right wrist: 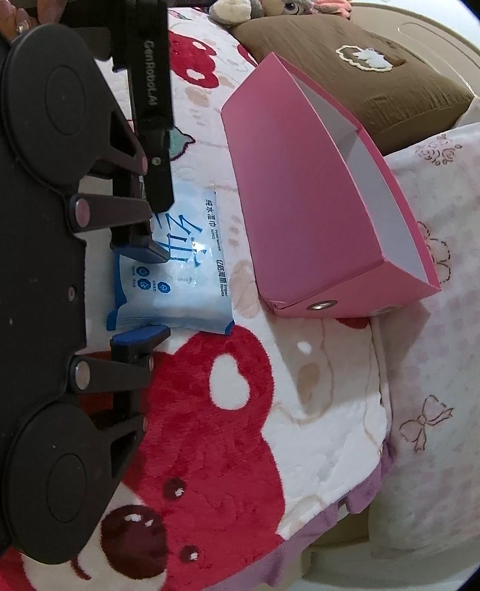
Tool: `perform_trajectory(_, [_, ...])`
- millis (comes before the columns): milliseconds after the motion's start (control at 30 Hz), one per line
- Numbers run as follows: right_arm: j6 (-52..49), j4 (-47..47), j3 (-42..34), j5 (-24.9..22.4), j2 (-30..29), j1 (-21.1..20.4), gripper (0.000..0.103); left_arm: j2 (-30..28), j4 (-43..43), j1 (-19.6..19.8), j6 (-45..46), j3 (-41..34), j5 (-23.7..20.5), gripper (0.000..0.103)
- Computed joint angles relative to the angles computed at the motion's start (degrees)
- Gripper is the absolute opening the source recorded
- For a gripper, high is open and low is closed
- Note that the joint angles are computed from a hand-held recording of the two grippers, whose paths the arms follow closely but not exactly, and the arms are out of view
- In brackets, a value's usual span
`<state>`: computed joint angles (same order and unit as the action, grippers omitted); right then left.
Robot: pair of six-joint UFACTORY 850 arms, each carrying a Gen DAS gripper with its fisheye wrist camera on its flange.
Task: Organize objects
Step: 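Close the left tool on the wet-wipes pack and lift it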
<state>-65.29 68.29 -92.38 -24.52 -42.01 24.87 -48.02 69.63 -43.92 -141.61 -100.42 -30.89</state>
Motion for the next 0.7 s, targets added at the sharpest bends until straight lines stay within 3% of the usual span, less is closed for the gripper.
perform_trajectory(200, [-3.69, 3.23, 1.95, -0.82, 1.09, 0.15, 0.042, 0.43, 5.31, -0.51, -2.58, 0.81, 1.41, 0.041])
perform_trajectory(500, [-8.52, 7.04, 6.57, 0.78, 4.81, 1.09, 0.042, 1.97, -1.46, -2.09, 6.24, 0.6, -0.97, 0.04])
perform_trajectory(700, [-3.01, 4.37, 8.73, -0.31, 7.25, 0.98, 0.042, 3.2, -6.36, -3.02, 13.56, 0.2, -2.15, 0.04])
